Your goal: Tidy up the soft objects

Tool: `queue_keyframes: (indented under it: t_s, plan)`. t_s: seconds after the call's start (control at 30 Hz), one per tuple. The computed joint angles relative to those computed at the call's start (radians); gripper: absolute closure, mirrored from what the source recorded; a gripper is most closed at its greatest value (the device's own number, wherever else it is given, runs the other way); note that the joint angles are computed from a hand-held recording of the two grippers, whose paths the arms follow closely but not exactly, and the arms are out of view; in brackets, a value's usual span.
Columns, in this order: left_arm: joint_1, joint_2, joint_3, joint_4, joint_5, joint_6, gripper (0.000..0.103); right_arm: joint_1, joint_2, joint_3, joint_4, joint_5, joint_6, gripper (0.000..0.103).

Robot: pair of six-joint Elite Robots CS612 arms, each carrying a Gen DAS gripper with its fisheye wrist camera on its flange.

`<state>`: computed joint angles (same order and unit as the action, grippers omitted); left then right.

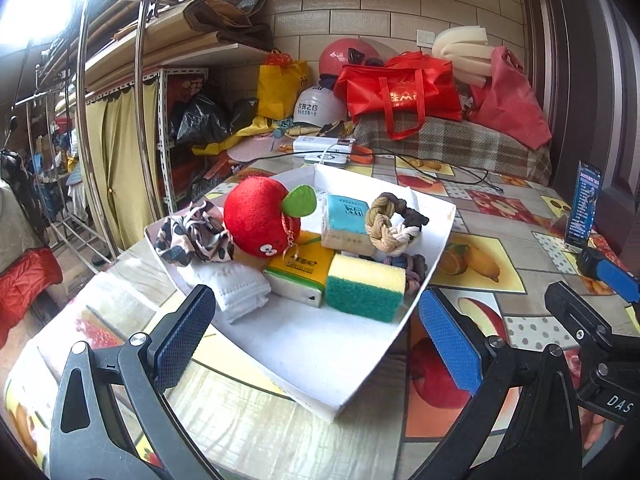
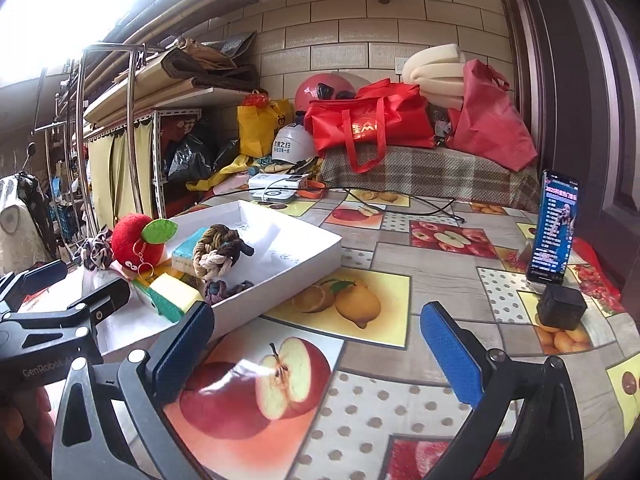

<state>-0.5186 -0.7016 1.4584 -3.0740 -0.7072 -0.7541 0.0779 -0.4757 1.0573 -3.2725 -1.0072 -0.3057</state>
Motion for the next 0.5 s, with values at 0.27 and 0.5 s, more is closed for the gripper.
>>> queue_keyframes:
  t_s: [0.27,0.5]
  plan:
    - [-0.060,0.007,-0.004,-0.016,0.170,0.040,0.000,-0.068,-0.046,0.118,-0.207,-0.009,0.083,0.000]
    - [-0.047,0.003,-0.023,0.069,0.085,-0.003,0.000,-0.090,-0.068,0.143,-0.139,-0.056,0.167,0.000]
